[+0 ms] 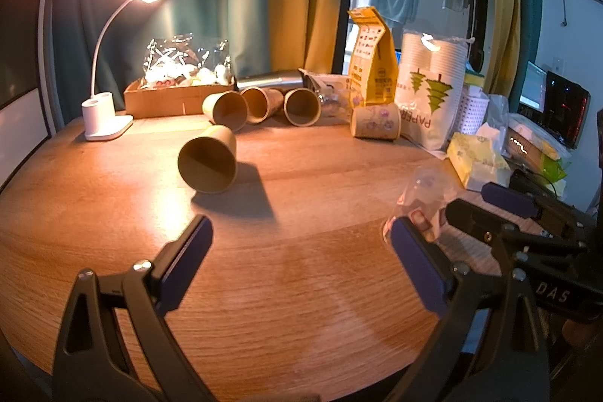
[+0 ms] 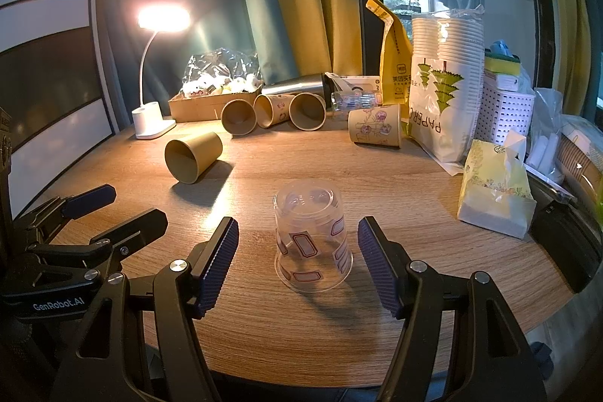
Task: Flip cup upside down
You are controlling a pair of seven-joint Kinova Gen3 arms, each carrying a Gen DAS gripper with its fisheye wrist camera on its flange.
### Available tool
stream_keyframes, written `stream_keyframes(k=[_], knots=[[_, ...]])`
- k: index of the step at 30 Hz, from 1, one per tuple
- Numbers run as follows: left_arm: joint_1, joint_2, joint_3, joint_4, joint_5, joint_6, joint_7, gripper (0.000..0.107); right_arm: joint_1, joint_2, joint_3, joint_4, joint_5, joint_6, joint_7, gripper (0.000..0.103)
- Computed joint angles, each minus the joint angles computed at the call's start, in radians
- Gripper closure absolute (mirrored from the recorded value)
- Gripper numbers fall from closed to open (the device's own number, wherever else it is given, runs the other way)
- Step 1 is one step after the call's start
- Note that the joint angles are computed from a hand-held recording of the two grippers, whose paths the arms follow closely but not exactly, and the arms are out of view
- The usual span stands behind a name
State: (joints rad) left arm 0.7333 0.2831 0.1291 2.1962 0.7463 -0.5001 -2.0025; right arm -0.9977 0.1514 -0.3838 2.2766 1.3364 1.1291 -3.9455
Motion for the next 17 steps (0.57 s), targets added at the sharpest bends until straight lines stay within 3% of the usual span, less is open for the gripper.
stream_keyframes(k=[17], knots=[[-0.015, 0.022, -0.005, 0.002, -0.041, 0.009, 0.057, 0.011, 0.025, 0.008, 0.013, -0.004, 0.012, -0.052, 0.014, 0.034]])
